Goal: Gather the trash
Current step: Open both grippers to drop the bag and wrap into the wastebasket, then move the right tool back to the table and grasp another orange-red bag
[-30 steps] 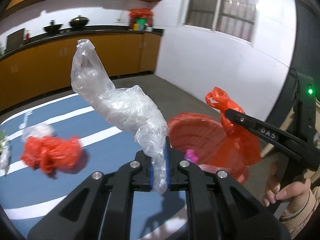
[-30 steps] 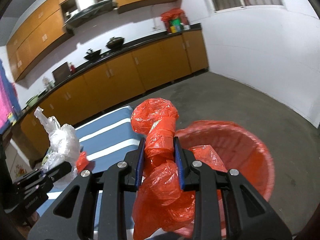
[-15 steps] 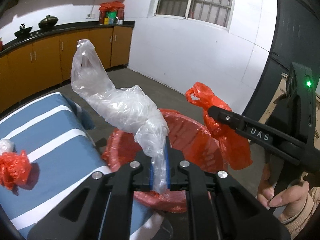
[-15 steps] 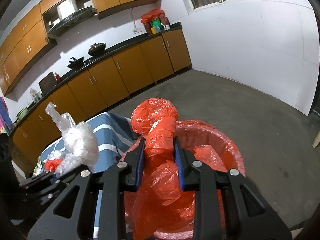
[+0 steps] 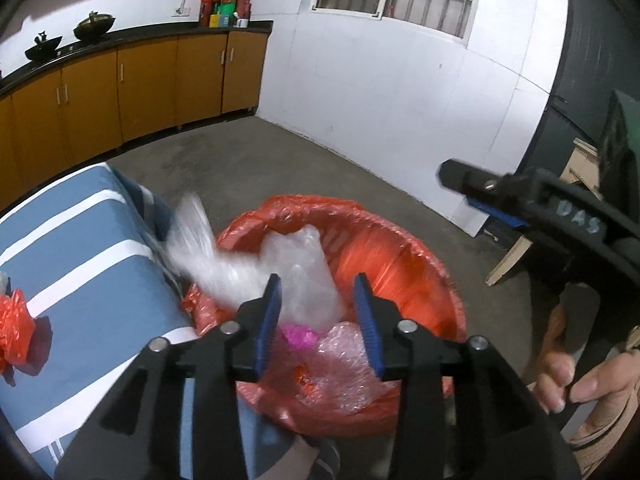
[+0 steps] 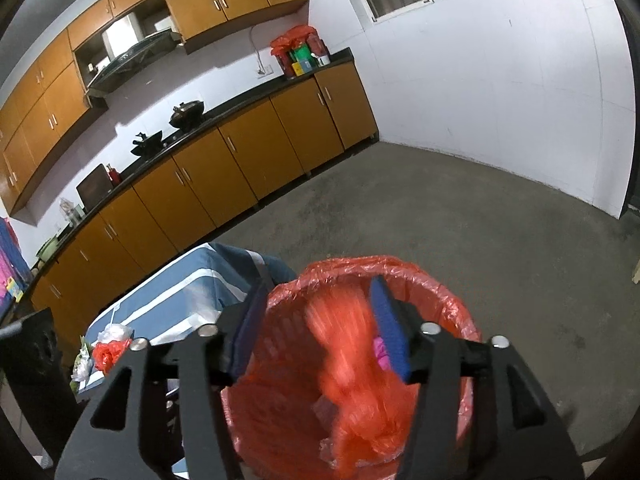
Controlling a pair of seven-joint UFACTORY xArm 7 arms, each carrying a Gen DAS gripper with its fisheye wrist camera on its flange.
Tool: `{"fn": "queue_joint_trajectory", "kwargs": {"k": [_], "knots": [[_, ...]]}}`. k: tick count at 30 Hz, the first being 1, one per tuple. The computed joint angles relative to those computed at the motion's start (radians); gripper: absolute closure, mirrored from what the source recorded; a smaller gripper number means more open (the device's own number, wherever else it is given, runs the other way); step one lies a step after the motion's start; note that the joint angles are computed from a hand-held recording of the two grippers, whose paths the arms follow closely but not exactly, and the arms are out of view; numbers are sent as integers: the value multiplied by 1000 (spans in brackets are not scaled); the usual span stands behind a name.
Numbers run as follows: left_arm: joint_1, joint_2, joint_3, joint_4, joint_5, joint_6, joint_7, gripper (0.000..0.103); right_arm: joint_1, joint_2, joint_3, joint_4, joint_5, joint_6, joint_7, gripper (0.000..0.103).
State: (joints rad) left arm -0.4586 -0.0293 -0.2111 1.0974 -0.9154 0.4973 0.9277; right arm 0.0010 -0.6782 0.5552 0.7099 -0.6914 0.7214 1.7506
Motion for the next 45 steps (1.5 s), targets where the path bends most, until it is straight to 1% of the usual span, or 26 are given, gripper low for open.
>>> {"fn": "queue_joint_trajectory", "kwargs": {"k": [1,3,5,6,7,8,9,13,15,17,19,22,23,25,26,27,29,32,33,34,38,41,43,45], "knots": [[3,1,3,-3,5,-2,-5,62,2,-3,5,1,0,12,-2,38],[10,-6,8,-16,9,-16,-12,58,5,-3,19,11,-2,48,-11,30],[19,-23,18,-34,0,-33,-8,52,8,2,33,28,-9,86,-23,15],[23,-33,24,-46,-4,-49,-6,47,8,6,44,39,-17,109,-28,10],[26,-46,29,-60,-7,-66,-5,42,10,9,51,47,-24,129,-32,7],[30,-60,37,-78,-10,-95,-4,39,8,22,66,67,-32,165,-41,3],[32,-73,45,-94,-15,-115,-2,35,6,38,75,89,-42,191,-47,2],[44,-117,85,-144,-8,-172,-15,28,13,127,102,176,-101,289,-73,2],[53,-134,107,-161,4,-197,-29,26,15,178,115,217,-139,314,-57,2],[67,-155,132,-189,19,-241,-40,25,21,219,124,242,-182,318,-26,2],[78,-167,154,-206,44,-275,-59,22,32,272,116,271,-223,290,-9,2],[99,-184,191,-239,90,-340,-87,19,52,375,113,340,-280,278,-19,2],[104,-187,205,-247,107,-354,-98,19,61,411,106,363,-303,256,-27,2],[130,-195,226,-263,165,-382,-144,18,82,489,96,419,-336,221,-39,2],[136,-198,247,-269,180,-394,-154,18,92,531,94,453,-353,218,-41,2],[147,-201,250,-275,206,-404,-182,18,104,570,90,483,-374,209,-42,2],[155,-203,282,-286,239,-424,-207,18,134,663,85,559,-439,193,-42,2],[189,-201,316,-298,304,-460,-262,16,197,803,68,679,-571,181,-22,2],[200,-197,324,-299,325,-469,-283,15,215,834,57,706,-590,173,-26,2],[202,-196,337,-300,339,-476,-296,14,238,890,48,761,-607,165,-48,2],[181,-175,427,-293,345,-508,-296,14,328,1060,7,942,-616,173,-160,2],[184,-167,458,-286,351,-503,-302,14,373,1142,-23,1035,-605,140,-216,2],[177,-158,483,-274,330,-502,-289,14,394,1205,-36,1107,-572,113,-274,2],[159,-151,516,-264,290,-508,-255,14,422,1254,-52,1168,-545,103,-317,5]]}}
